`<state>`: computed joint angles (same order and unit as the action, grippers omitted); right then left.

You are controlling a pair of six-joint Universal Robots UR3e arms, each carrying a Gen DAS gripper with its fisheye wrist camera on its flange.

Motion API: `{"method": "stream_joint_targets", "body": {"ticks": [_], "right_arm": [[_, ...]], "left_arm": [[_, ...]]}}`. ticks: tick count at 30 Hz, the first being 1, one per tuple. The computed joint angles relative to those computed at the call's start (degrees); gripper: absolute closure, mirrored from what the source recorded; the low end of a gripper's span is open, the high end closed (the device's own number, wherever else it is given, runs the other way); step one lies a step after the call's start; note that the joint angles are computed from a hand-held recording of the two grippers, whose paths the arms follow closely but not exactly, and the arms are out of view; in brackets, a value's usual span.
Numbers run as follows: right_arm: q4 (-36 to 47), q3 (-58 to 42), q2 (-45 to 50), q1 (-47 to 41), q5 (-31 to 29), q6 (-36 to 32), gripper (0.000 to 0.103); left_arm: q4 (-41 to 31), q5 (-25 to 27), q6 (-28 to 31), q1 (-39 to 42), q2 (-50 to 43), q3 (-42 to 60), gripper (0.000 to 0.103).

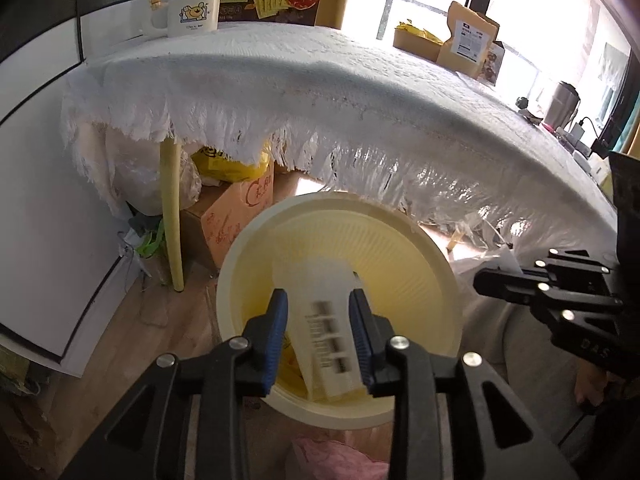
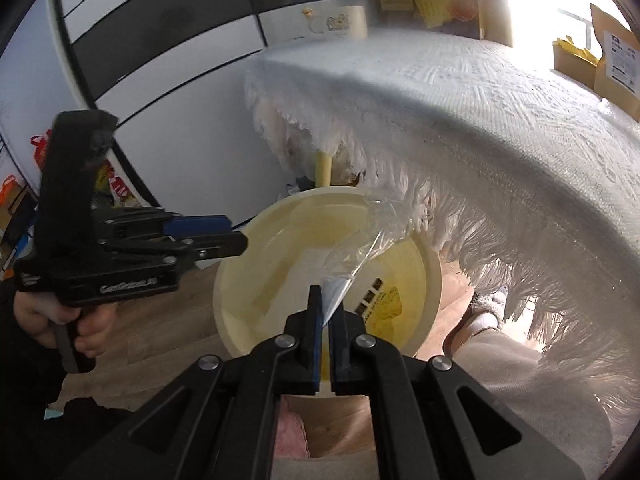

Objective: Collect trash
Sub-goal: 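Open the right gripper over the wastebasket to drop the snack bag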

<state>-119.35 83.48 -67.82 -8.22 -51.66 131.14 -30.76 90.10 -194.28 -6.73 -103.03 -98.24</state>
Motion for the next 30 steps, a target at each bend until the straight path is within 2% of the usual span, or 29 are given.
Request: {"method": "stream_joint_targets", "body": {"ticks": [3, 5, 7, 21, 22, 24, 30], "right_arm": [[-0.8, -0.6, 1.0, 0.5, -1.6, 1.3, 0.096], [-0.5, -1.8, 1.7, 0.8, -1.8, 1.7, 0.075], [1.2, -1.8, 1.0, 0.4, -0.9, 0.6, 0.061], [2.6, 2.7, -5.0, -6.4, 5.1, -2.1, 0.059], [2.9, 2.8, -5.4, -7.1, 5.6, -2.3, 0.059], [3.5, 2.6, -6.3, -8.8, 6.7, -2.6, 0.059], [5.4, 1.8, -8.7, -13.5, 10.1, -4.3, 0.059]], "left_arm": [[0.0, 0.3, 0.3, 0.3, 0.9, -0.2, 0.072], [0.0, 0.9, 0.3, 0.1, 1.3, -0.2, 0.072], [-0.3, 1.5, 0.1, 0.0, 1.7, 0.1, 0.072], [-3.1, 5.9, -0.3, -4.1, 1.3, 5.8, 0.072], [-3.4, 6.3, -0.2, -4.5, 0.8, 6.7, 0.071], [-3.8, 7.0, -0.2, -5.5, -0.4, 8.8, 0.063], [-5.5, 7.9, -0.2, -8.2, -4.5, 16.3, 0.056]]}}
